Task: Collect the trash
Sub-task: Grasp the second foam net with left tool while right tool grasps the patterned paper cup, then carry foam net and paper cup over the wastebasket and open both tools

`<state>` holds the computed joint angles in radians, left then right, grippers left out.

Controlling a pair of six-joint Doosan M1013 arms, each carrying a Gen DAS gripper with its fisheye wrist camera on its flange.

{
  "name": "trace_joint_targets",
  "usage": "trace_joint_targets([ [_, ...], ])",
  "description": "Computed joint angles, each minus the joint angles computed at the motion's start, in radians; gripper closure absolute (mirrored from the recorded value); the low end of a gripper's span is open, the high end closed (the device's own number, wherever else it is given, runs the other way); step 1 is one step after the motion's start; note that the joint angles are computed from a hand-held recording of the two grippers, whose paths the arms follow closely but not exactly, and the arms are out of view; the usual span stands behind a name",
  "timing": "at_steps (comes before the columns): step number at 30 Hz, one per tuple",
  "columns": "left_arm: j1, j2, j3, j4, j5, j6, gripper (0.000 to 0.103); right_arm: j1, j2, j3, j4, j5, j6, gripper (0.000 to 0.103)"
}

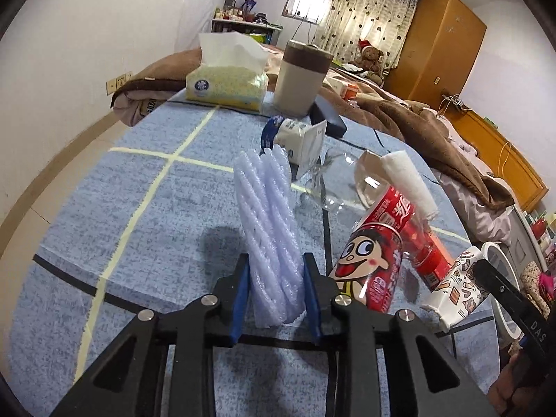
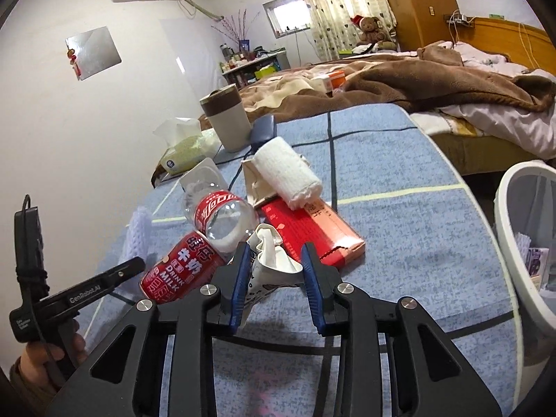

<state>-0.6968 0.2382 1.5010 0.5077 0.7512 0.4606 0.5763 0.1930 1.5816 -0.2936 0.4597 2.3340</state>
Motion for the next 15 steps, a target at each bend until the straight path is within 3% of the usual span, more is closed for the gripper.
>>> trace_joint_targets([
  [15, -0.058, -0.013, -0.029, 0.083, -0.009, 0.003, 0.073, -0.011, -0.051, 0.038, -0.164, -0.017, 0.143, 0.072],
])
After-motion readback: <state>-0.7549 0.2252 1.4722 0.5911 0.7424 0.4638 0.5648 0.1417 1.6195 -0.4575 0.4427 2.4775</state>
